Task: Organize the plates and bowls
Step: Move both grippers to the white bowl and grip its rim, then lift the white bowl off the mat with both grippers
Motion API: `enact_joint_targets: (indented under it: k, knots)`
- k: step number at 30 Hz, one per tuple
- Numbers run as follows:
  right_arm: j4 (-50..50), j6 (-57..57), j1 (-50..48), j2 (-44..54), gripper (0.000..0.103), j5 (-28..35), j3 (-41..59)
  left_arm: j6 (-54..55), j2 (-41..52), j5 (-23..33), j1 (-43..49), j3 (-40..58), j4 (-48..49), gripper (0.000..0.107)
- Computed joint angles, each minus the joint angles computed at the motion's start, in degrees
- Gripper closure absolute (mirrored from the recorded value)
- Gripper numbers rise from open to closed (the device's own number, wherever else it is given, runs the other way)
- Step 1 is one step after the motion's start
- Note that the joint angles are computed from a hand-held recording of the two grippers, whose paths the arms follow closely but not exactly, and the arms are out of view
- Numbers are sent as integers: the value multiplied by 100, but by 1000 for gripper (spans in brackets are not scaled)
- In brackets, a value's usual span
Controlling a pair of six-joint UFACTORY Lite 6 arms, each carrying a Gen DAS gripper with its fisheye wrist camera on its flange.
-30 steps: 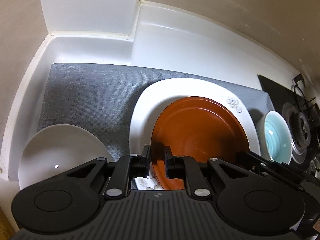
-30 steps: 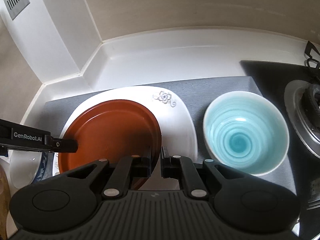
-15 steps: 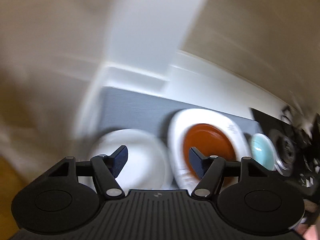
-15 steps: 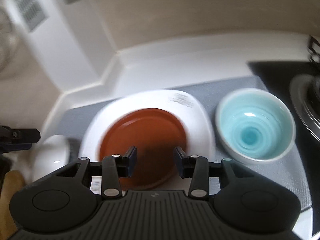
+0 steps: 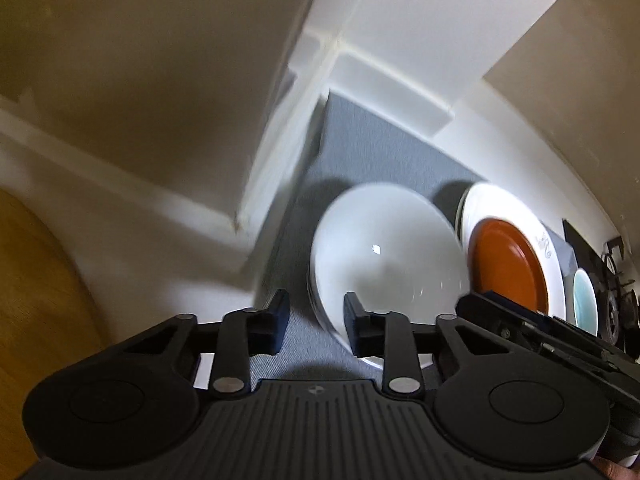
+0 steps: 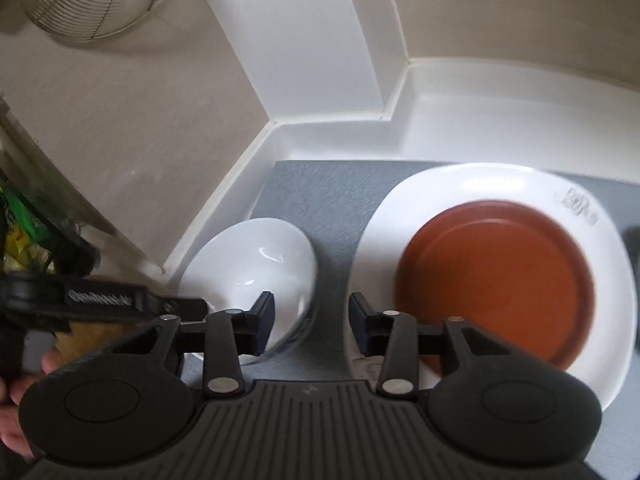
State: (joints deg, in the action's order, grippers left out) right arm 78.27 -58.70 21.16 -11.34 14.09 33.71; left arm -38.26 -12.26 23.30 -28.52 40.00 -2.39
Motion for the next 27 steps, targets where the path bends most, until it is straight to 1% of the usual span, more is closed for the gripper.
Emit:
enact_joint_targets:
  k: [2,3,5,6,7,8,10,11,12,14,17,19,21,23,26,27]
  knots:
    - [31,28,217,71,63,-193,38,214,56,-118,6,-31,-152,85]
    - [70,5,310,153,67,-282,81,117,88,-161,-80,-44,-55,88]
    - [138,35,498,296,70,-459,111,-77,142,-136,-144,10,129,88]
    - [62,122,582,407,72,-573,160,-343,148,-59,-284,39,375,88]
    - [-156,318,585,525,73,-584,233,-369,241,54,-335,154,507,88]
    - [-133,336,583,633,74,-584,294,-302,337,153,-358,273,560,88]
    - [314,-16,549,687,78,-580,288,-102,441,330,-332,415,482,88]
    - [260,29,545,650,84,-573,256,-131,486,479,-360,502,530,88]
    - [-27,251,518,596,86,-501,230,-158,505,622,-409,564,589,88]
    - [-396,545,480,453,86,-326,135,-141,401,802,-464,510,574,88]
    - [-863,811,496,307,86,-261,25,87,137,787,-402,270,242,88]
    - [-587,451,431,337,85,-185,26,81,173,709,-336,258,155,88]
    - [-346,245,370,483,81,-81,106,80,248,672,-250,279,13,87]
    - [-131,80,402,592,80,-118,132,6,388,611,-235,331,28,87]
    - [-196,97,589,679,81,-340,160,-8,554,469,-271,306,-60,87]
    - [-293,177,603,705,82,-347,195,-141,600,453,-337,339,63,87]
